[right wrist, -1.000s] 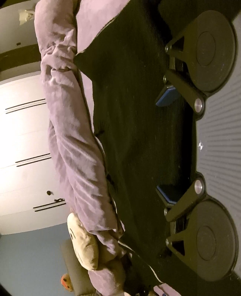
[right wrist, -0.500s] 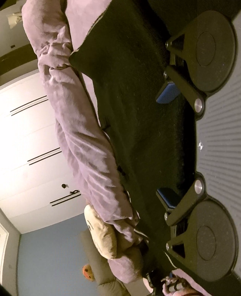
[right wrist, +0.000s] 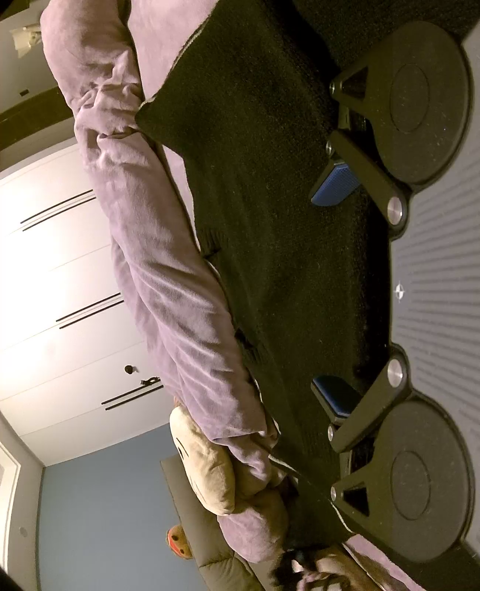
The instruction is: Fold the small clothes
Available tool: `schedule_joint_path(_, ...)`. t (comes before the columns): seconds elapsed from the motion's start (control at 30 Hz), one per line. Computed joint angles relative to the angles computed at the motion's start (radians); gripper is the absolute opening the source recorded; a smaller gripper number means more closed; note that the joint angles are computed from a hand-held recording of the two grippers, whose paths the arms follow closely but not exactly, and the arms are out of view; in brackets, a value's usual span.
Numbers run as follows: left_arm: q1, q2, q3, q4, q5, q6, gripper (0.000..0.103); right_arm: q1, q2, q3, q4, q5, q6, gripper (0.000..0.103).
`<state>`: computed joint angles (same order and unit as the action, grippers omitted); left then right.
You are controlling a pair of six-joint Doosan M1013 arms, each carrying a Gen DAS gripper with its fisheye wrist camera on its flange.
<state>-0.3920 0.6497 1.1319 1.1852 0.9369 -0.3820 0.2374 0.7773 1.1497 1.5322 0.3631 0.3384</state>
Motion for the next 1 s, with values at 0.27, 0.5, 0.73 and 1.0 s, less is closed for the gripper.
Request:
schedule_joint_path(0.27,-0.157,0.108,-0.227,-0.078,-0.194,0.429,0.014,-0.002,0.003,-0.003,0.014,0.015,0.007,0.098)
schedule_joint_path(0.5,-0.233,0.234,-0.395,-0.529,-0.024,0.729,0.068,-0.007,0.007,-0.011,-0.002,0.032,0.045,0.098)
schedule_joint_path(0.73,-0.303,0.103,-0.127,-0.253,0.124,0.337,0.096,-0.008,0.01,-0.026,-0.067,0.04,0.117,0.098)
schedule_joint_path(1.0,-0.302,0.049,0.067,-0.14,0.197,0.038,0.103,0.01,-0.004,-0.098,-0.475,0.085,0.479,0.098)
